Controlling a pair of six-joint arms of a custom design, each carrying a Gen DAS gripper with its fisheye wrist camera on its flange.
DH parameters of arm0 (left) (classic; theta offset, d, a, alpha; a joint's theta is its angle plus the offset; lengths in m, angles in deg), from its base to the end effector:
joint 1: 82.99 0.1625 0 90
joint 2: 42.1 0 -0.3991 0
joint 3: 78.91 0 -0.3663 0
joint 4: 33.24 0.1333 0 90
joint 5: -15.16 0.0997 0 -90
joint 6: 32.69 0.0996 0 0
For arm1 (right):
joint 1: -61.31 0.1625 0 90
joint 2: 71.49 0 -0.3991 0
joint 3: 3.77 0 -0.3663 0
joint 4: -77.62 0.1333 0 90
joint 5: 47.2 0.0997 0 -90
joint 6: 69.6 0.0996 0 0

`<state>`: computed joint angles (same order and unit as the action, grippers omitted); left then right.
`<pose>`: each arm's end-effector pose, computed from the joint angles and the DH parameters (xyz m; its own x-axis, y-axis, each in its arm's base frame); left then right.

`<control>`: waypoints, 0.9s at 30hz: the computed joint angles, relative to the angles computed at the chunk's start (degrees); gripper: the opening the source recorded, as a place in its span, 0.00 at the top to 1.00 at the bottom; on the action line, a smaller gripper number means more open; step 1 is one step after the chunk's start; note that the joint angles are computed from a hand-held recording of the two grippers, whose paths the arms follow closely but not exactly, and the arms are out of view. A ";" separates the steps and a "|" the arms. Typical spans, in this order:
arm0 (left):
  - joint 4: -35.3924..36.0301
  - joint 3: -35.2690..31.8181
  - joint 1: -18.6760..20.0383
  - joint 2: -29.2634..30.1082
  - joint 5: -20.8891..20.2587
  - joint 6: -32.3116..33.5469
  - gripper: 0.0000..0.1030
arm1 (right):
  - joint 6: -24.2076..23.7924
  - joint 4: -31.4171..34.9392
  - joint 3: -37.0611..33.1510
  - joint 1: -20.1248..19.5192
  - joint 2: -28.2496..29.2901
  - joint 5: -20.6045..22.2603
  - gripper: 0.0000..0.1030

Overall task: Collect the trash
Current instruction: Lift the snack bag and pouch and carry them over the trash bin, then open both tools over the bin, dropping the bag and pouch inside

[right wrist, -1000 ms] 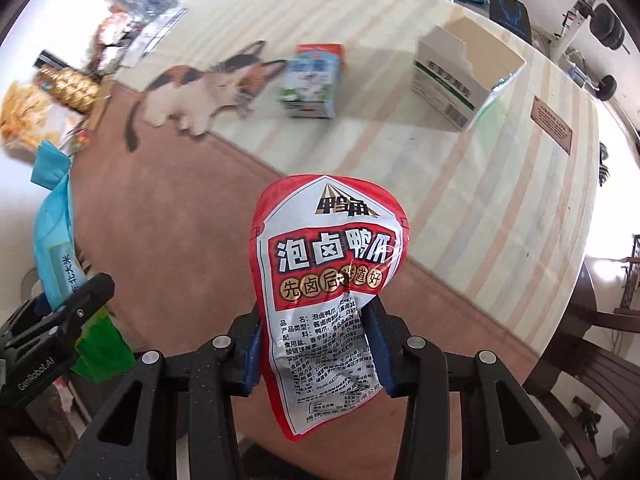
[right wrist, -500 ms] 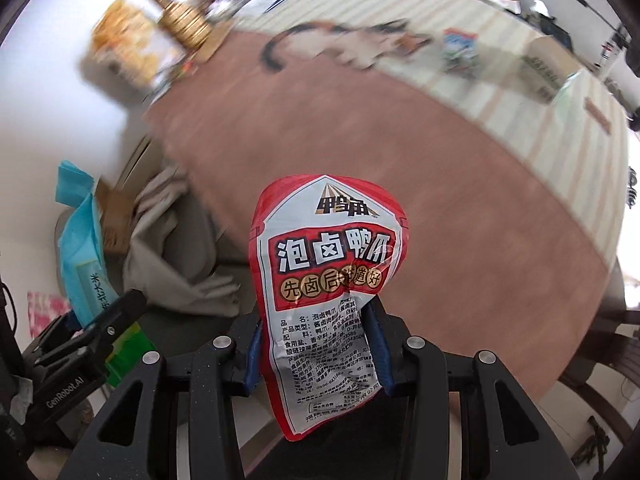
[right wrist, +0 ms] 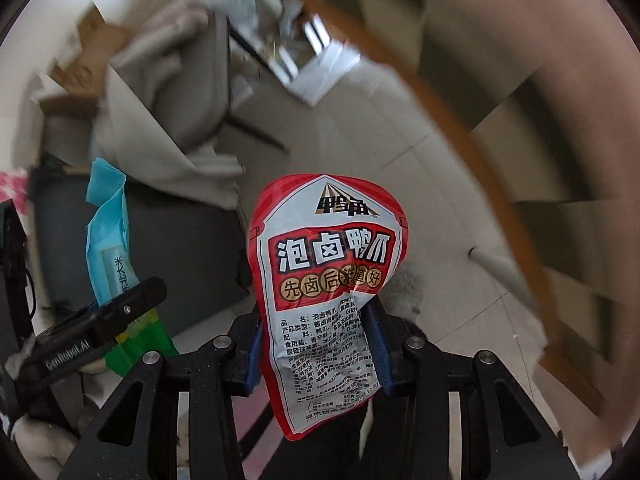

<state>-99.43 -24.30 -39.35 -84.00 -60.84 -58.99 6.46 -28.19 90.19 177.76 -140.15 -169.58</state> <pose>-0.3813 -0.5811 0.2114 -0.7646 0.4728 -0.4380 0.2709 0.8524 0.4474 0.3214 -0.4665 0.2783 -0.5991 0.7474 0.2873 0.5898 0.6545 -0.4729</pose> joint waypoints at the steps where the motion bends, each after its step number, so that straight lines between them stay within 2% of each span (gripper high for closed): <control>1: -2.05 2.88 1.43 -0.57 -0.86 -0.27 0.20 | -2.22 -4.42 2.90 -1.55 0.30 0.89 0.56; 4: -7.39 10.47 5.40 -1.19 -1.41 -0.99 0.19 | -8.44 -16.19 9.97 -6.12 1.99 2.48 0.56; 8: -13.70 17.45 9.56 -1.01 1.73 -1.32 0.15 | -15.84 -31.12 16.68 -12.29 6.38 5.53 0.56; 10: -15.99 19.47 11.39 -0.70 2.53 -1.83 0.03 | -19.44 -37.68 18.80 -15.30 9.43 7.31 0.56; 12: -18.02 21.32 12.60 -0.98 3.91 -2.33 0.03 | -22.64 -42.03 19.49 -17.46 12.30 8.93 0.52; 13: -18.74 22.15 13.22 -1.49 4.62 -2.28 0.03 | -24.63 -44.15 19.75 -18.59 13.78 10.01 0.51; 15: -19.36 22.53 13.55 -1.41 5.54 -2.84 0.03 | -26.89 -47.04 19.86 -19.92 15.90 11.24 0.40; 16: -19.39 22.96 13.33 -1.74 6.65 -3.27 0.03 | -27.83 -48.59 20.20 -20.28 16.45 11.32 0.30; 18: -20.47 23.78 12.94 -2.39 8.95 -3.38 0.03 | -28.86 -49.21 19.54 -20.48 17.30 11.25 0.17; 20: -20.78 24.81 12.09 -3.31 11.99 -3.53 0.03 | -28.77 -47.91 18.82 -19.73 17.40 9.51 0.09; 22: -20.92 25.99 11.91 -4.27 14.79 -3.46 0.03 | -28.37 -44.45 17.42 -18.87 17.21 7.19 0.06; 24: -20.19 25.81 11.50 -4.75 15.11 -3.74 0.03 | -27.51 -39.94 15.71 -17.63 17.10 4.35 0.03; 27: -18.88 25.76 10.65 -5.29 15.79 -4.19 0.03 | -26.04 -32.78 12.95 -15.87 17.24 0.59 0.03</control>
